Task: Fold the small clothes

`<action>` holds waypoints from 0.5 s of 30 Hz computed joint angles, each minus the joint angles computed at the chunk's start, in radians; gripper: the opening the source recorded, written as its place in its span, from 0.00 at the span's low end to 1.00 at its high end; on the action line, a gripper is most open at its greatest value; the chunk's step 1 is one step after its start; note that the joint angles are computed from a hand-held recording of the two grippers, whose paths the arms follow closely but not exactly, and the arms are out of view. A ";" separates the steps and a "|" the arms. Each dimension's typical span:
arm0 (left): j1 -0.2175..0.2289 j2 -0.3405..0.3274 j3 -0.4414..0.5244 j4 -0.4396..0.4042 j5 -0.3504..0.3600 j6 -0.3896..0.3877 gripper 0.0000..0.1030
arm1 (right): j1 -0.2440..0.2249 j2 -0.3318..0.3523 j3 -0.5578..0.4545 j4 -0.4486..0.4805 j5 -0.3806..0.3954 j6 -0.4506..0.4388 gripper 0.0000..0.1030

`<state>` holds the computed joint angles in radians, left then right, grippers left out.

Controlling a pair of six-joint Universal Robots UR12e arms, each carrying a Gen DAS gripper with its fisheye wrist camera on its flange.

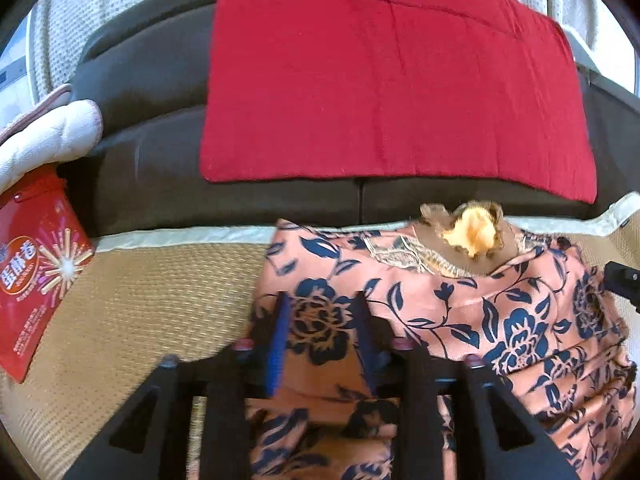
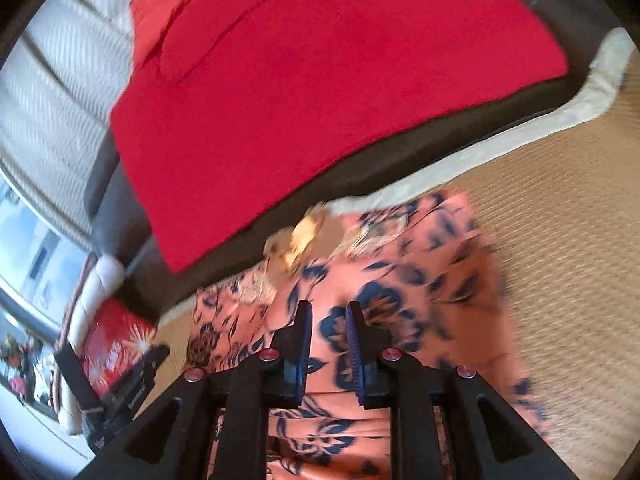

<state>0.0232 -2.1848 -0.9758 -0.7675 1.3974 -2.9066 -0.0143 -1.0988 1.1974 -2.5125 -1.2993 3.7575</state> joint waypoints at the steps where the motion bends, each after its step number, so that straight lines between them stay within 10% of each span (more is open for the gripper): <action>1: -0.010 -0.011 0.011 -0.021 0.026 0.002 0.54 | 0.006 0.010 -0.013 0.018 0.011 -0.007 0.20; 9: -0.054 -0.044 0.030 -0.132 0.215 0.153 0.63 | 0.018 0.109 -0.118 0.176 0.025 -0.030 0.19; 15: -0.022 -0.009 -0.004 -0.069 0.117 0.058 0.61 | 0.006 0.042 -0.042 0.053 0.046 -0.011 0.21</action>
<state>0.0017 -2.1941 -0.9797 -0.8366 1.5140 -2.8482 -0.0085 -1.0571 1.1553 -2.4594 -1.2531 3.7462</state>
